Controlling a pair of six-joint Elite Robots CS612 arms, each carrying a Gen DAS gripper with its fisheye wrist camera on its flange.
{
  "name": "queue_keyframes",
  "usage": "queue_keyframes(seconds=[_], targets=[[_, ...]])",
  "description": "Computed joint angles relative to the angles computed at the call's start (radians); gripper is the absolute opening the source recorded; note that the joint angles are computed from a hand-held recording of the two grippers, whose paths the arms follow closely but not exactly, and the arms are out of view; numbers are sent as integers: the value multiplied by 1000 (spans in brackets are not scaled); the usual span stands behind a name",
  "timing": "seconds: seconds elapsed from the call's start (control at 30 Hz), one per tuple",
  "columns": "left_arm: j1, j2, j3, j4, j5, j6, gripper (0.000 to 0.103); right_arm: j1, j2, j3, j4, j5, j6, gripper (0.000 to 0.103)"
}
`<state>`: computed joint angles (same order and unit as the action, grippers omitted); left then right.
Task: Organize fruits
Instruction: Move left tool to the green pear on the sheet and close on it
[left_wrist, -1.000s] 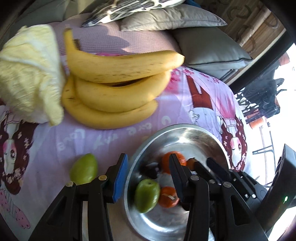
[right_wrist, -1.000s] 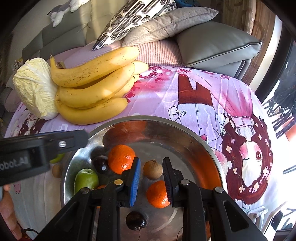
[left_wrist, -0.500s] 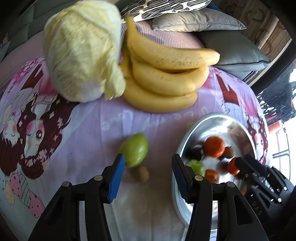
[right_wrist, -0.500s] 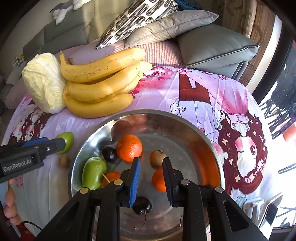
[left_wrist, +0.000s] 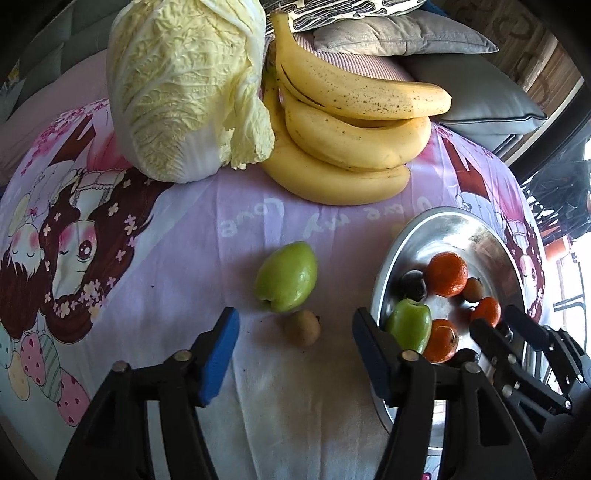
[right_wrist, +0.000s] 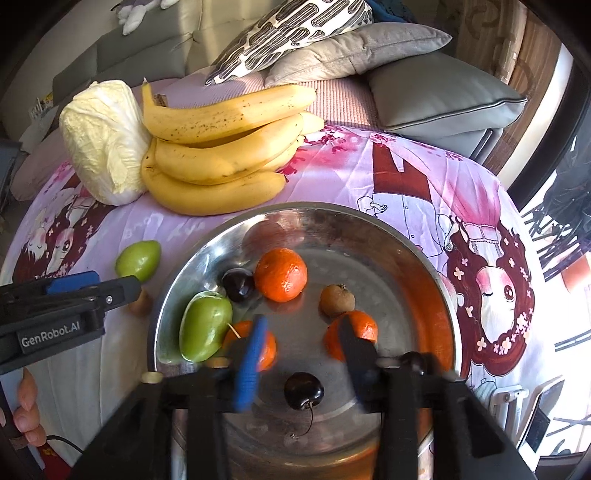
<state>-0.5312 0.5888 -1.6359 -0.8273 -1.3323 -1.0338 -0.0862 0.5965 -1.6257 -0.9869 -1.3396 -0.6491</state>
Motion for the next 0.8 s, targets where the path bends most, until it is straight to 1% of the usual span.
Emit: queue_keyframes(seconds=[0.13, 0.2, 0.27, 0.33, 0.47, 0.53, 0.67, 0.7, 0.73, 0.8], targets=[[1, 2, -2, 7, 13, -13, 75, 0, 4, -3, -13, 3, 2, 66], [1, 3, -6, 21, 21, -26, 77, 1, 5, -1, -19, -2, 4, 71], [2, 5, -9, 28, 24, -35, 81, 1, 7, -1, -23, -6, 4, 79], [3, 7, -14, 34, 30, -45, 84, 2, 8, -1, -25, -5, 2, 86], [6, 9, -25, 50, 35, -50, 85, 0, 9, -2, -31, 5, 8, 99], [7, 10, -27, 57, 35, -51, 85, 0, 10, -2, -33, 5, 14, 101], [8, 12, -20, 57, 37, -49, 87, 1, 8, 3, -25, 0, 25, 102], [8, 11, -19, 58, 37, -49, 88, 1, 8, 3, -24, -1, 28, 102], [7, 11, -19, 59, 37, -50, 92, 1, 7, 4, -21, -1, 29, 102], [4, 8, -13, 60, 38, -54, 93, 1, 6, 5, -15, -4, 29, 103]])
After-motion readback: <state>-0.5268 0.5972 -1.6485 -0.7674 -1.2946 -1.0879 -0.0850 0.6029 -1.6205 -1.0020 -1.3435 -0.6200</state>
